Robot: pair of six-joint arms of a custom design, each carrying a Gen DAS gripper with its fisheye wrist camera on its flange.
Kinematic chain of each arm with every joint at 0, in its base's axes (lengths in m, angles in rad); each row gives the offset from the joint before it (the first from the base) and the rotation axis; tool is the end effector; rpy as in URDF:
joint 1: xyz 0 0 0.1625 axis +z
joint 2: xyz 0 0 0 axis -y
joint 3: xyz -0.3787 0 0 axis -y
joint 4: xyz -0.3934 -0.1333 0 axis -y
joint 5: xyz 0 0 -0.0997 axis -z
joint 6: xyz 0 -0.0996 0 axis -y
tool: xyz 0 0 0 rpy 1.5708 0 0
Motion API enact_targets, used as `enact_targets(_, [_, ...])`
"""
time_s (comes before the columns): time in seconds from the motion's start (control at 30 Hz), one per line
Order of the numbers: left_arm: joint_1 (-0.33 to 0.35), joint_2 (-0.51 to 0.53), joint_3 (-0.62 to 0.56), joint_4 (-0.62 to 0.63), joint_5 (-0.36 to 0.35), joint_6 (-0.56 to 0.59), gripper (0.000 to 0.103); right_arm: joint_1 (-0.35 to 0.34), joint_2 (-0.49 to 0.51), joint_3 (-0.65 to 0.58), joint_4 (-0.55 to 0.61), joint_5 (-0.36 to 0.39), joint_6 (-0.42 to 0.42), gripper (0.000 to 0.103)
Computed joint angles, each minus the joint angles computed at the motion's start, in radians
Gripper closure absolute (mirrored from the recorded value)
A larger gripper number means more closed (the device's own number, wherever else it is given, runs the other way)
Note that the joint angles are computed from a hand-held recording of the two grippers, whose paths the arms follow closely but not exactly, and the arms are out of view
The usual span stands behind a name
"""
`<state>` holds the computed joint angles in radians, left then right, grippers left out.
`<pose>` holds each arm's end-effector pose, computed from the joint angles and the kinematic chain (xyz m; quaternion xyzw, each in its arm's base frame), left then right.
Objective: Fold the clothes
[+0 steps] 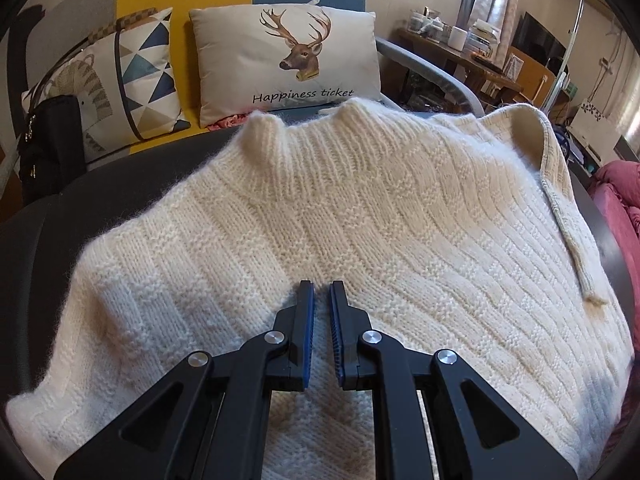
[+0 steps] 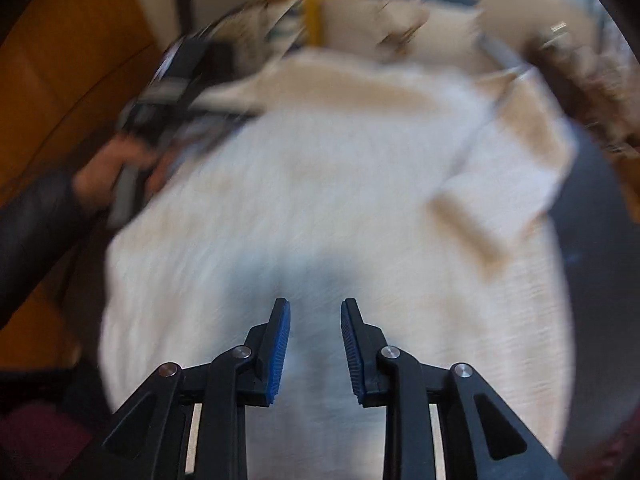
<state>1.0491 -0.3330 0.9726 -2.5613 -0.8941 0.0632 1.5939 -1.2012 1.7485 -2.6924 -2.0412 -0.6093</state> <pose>-0.2260 -0.7858 0.0128 0.2123 0.9061 -0.2346 0.2809 0.1021 -0.6025 0.2905 0.2273 -0.9069 0.1991 0.2935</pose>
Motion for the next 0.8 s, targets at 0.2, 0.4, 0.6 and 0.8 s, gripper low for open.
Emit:
enact_targets(0.2, [0.004,-0.003,0.001,0.0,-0.015,-0.013,0.092,0.006,0.169,-0.08,-0.441,-0.195,-0.38,0.07])
enact_targets(0.4, [0.006,-0.004,-0.003,0.004,-0.024,-0.022,0.092,-0.026,0.284,-0.111,-0.65,-0.198,-0.615,0.07])
enact_targets(0.6, [0.01,-0.01,0.006,-0.007,-0.04,-0.037,0.092,-0.051,0.432,-0.185,-0.955,-0.226,-0.91,0.067])
enact_targets(0.8, [0.02,-0.018,0.01,-0.01,-0.077,-0.061,0.092,-0.054,0.441,-0.212,-0.961,-0.24,-0.893,0.095])
